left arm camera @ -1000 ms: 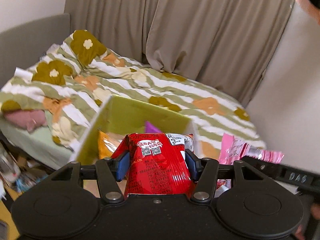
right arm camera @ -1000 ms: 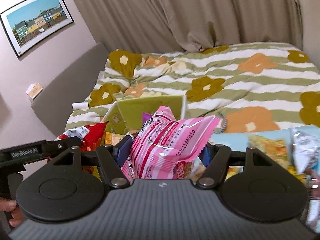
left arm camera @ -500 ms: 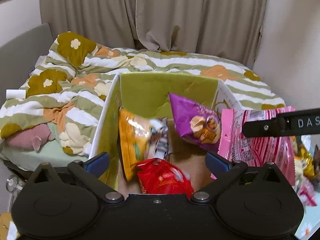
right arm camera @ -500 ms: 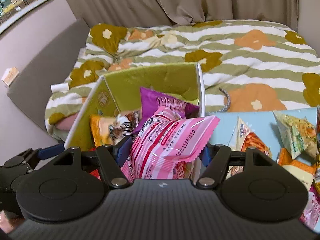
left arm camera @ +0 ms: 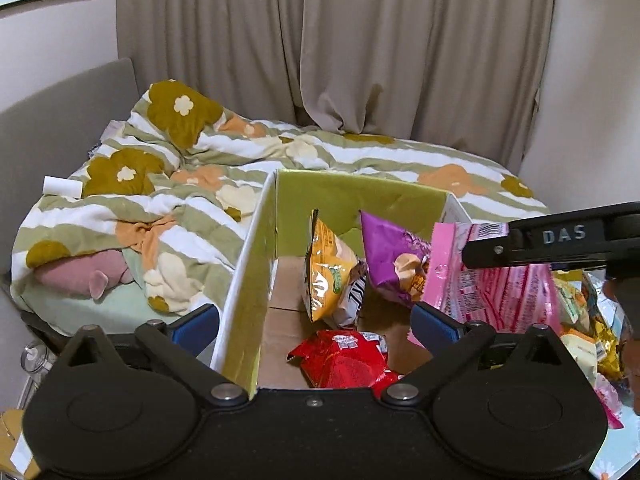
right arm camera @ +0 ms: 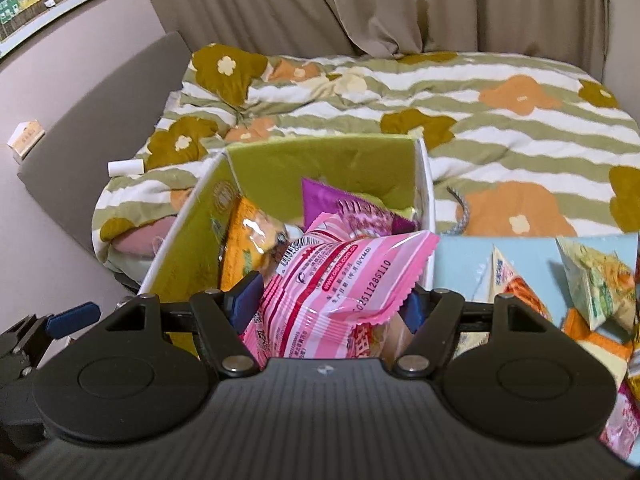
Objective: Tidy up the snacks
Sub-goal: 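Carry the red bag and pink pack into the box and release both, then grasp a white printed bag with the left tool while the right grasps a brown bag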
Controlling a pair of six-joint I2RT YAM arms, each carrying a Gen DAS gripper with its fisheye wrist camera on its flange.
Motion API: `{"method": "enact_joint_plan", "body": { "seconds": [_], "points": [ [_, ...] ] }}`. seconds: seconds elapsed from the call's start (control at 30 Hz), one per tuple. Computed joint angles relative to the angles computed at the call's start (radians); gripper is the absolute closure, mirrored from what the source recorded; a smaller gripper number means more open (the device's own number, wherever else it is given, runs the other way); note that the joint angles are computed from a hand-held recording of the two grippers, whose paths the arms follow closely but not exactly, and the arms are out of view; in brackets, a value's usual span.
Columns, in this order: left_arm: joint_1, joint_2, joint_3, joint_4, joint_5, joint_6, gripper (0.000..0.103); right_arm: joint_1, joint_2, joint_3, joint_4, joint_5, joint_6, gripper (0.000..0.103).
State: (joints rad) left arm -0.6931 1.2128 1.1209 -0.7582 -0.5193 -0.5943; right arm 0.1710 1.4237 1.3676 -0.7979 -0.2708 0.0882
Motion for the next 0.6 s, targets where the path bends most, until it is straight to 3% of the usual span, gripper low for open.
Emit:
{"method": "enact_joint_plan", "body": {
  "seconds": [0.1, 0.13, 0.17, 0.43, 0.6],
  "points": [
    [0.001, 0.0, 0.001, -0.001, -0.008, -0.011, 0.0, 0.017, 0.012, -0.001, 0.018, 0.011, 0.008, 0.016],
    [0.003, 0.002, 0.001, -0.004, -0.008, -0.017, 0.0, 0.024, 0.01, -0.013, 0.035, 0.019, 0.014, 0.012],
    [0.005, 0.005, 0.005, -0.013, -0.003, -0.029, 0.0, 0.028, 0.009, -0.023, 0.047, 0.028, 0.02, 0.001],
    [0.002, -0.005, -0.016, -0.02, 0.023, -0.087, 0.0, 0.007, -0.026, -0.105, 0.104, -0.009, 0.014, 0.0],
    [-0.043, 0.003, 0.011, -0.042, -0.034, -0.084, 0.0, 0.009, -0.084, -0.145, 0.131, 0.002, -0.009, 0.0]
  ]
}}
